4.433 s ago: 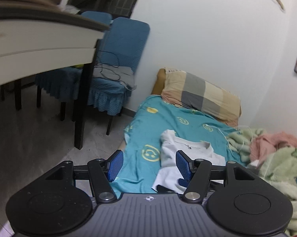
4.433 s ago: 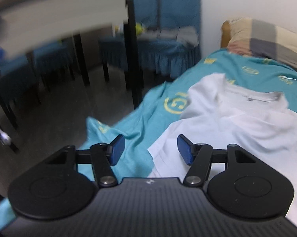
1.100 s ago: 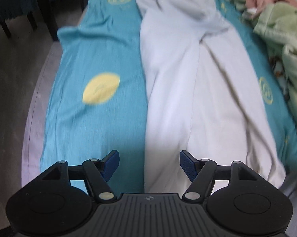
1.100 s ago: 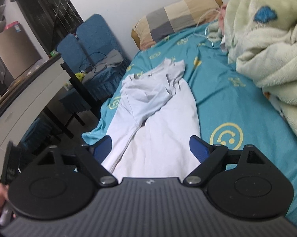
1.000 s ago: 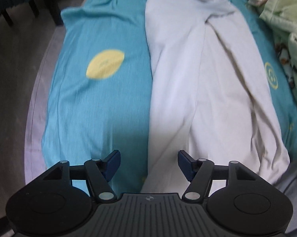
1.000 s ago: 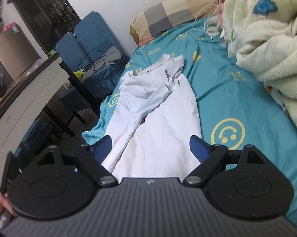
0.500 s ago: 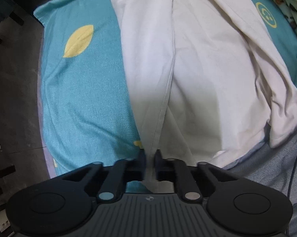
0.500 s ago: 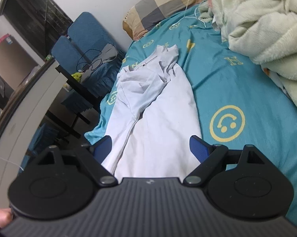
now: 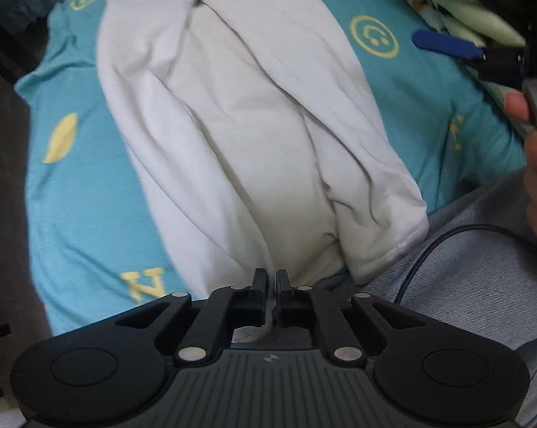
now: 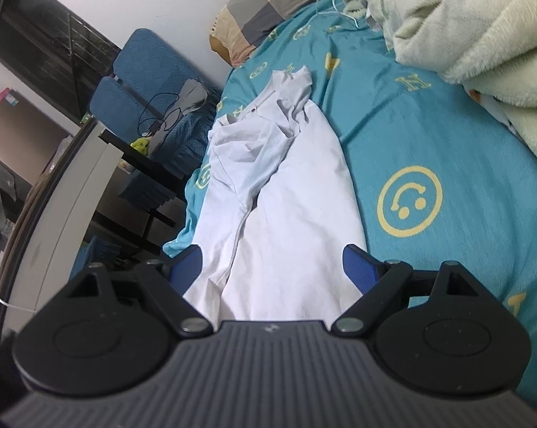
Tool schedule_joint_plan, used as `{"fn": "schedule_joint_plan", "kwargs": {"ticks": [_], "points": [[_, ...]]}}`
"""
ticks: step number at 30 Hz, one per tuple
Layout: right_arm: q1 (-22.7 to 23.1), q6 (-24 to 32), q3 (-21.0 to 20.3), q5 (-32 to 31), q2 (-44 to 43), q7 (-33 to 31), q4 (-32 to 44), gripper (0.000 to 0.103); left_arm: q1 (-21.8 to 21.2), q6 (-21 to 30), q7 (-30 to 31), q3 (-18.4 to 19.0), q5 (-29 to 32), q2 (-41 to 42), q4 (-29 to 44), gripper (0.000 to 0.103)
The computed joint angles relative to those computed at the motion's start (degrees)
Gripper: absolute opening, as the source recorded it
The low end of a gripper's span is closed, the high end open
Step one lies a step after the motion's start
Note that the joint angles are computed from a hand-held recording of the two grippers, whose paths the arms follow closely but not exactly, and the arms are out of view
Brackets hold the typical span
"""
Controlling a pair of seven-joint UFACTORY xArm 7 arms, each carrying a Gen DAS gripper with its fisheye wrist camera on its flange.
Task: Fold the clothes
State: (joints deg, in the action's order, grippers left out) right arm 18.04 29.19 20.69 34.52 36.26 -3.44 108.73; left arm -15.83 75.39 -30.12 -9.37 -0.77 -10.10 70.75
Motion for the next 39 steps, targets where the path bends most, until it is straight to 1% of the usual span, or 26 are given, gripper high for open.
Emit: {"fn": "schedule_joint_plan", "kwargs": {"ticks": [3,4,5,6,7,9,11,13,15,17,19,20,23,25,28,29,30,32,34,35,36,37,38,39], "points": [[-1.67,4.04,1.58,2.23,1.54,-0.43,1.83,0.087,0.43,-2.63,0.32,0.97,-2.4,-2.37,-3.23,0.023],[-2.52,6.21,2.36,3.73,2.45,-0.57,2.87,0.087,0.77,-3.97,0.25,1.49,-3.68,-4.0,-4.62,0.028],[-2.65,8.35,2.11,4.28,3.28,0.29,4.06,0.087,1.18,-5.91,-0.02,1.9,-4.59,-6.24,-6.35,0.033],[-2.15,9.81,1.04,3.84,3.76,1.84,4.94,0.087,1.62,-7.95,-0.34,2.26,-5.39,-8.55,-8.08,0.045],[-1.45,10.55,-0.2,3.05,4.03,3.61,5.45,0.087,2.15,-10.32,-0.84,2.43,-5.61,-11.06,-9.99,0.054],[-1.05,11.7,-1.24,2.6,4.72,6.17,6.11,0.089,3.73,-14.85,-2.7,2.11,-4.18,-15.61,-13.61,0.058],[-1.38,13.81,-0.92,3.2,6.25,7.73,7.54,0.087,6.28,-18.49,-4.71,2.24,-1.58,-17.86,-16.87,0.061],[-0.34,16.65,-2.05,1.26,7.81,10.08,9.94,0.087,8.73,-21.13,-8.26,2.96,-1.15,-18.71,-19.97,0.063],[0.76,19.67,-3.13,-1.21,9.38,11.99,12.68,0.081,9.5,-23.94,-10.23,4.89,-4.16,-18.2,-22.9,0.063],[1.84,23.05,-4.1,-3.73,11.1,13.92,15.73,0.082,9.42,-26.55,-11.36,6.46,-7.9,-17.39,-25.19,0.062],[2.75,26.49,-4.56,-6.13,12.35,14.3,18.19,0.081,8.53,-28.79,-8.72,9.01,-12.26,-16.62,-26.55,0.062],[2.98,28.04,-4.46,-6.84,12.86,13.77,19.2,0.081,8.03,-28.88,-7.17,9.98,-14.26,-16.33,-26.72,0.062],[2.85,32.79,-3.24,-6.65,13.62,11.7,20.93,0.081,6.86,-26.78,-1.92,11.42,-18.28,-14.92,-26.03,0.062],[3.02,38.52,-2.73,-6.33,15.33,11.5,24.07,0.081,6.47,-24.66,1.64,11.59,-19.68,-14.25,-25.2,0.063],[4.72,45.57,-3.71,-8.13,17.03,10.86,29.13,0.08,6.03,-21.13,6.5,11.78,-21.94,-13.26,-23.68,0.063],[5.56,48.34,-4.04,-8.95,18.18,10.89,31.91,0.078,5.99,-19.79,7.85,11.87,-22.83,-13.04,-23.49,0.062],[6.31,50.77,-4.33,-9.72,18.77,10.46,33.66,0.072,6.01,-18.17,8.97,11.89,-23.51,-12.68,-22.97,0.06],[7.59,55.03,-4.69,-11.0,19.07,8.62,35.44,0.066,6.13,-16.08,11.22,11.42,-24.0,-12.2,-21.9,0.058],[8.48,56.24,-5.43,-12.07,16.48,6.36,32.0,0.052,5.87,-14.58,14.58,11.27,-25.02,-11.91,-20.96,0.053],[9.09,55.73,-6.13,-12.96,14.61,5.54,29.34,0.039,6.08,-13.89,15.12,10.83,-24.7,-12.05,-20.62,0.052],[9.65,54.06,-6.89,-14.04,12.2,4.46,25.79,0.029,6.28,-13.21,15.41,10.37,-24.17,-12.25,-20.29,0.047],[10.2,52.66,-7.51,-15.16,10.37,3.89,23.38,0.025,6.48,-12.4,15.75,10.08,-23.62,-12.46,-19.87,0.039],[10.31,51.47,-7.69,-15.65,8.81,3.45,21.33,0.02,6.7,-11.75,16.1,9.9,-23.08,-12.9,-19.5,0.035],[10.23,49.93,-7.71,-15.91,7.0,2.74,18.83,0.018,6.91,-11.16,16.44,9.77,-22.54,-13.39,-19.15,0.027]]}}
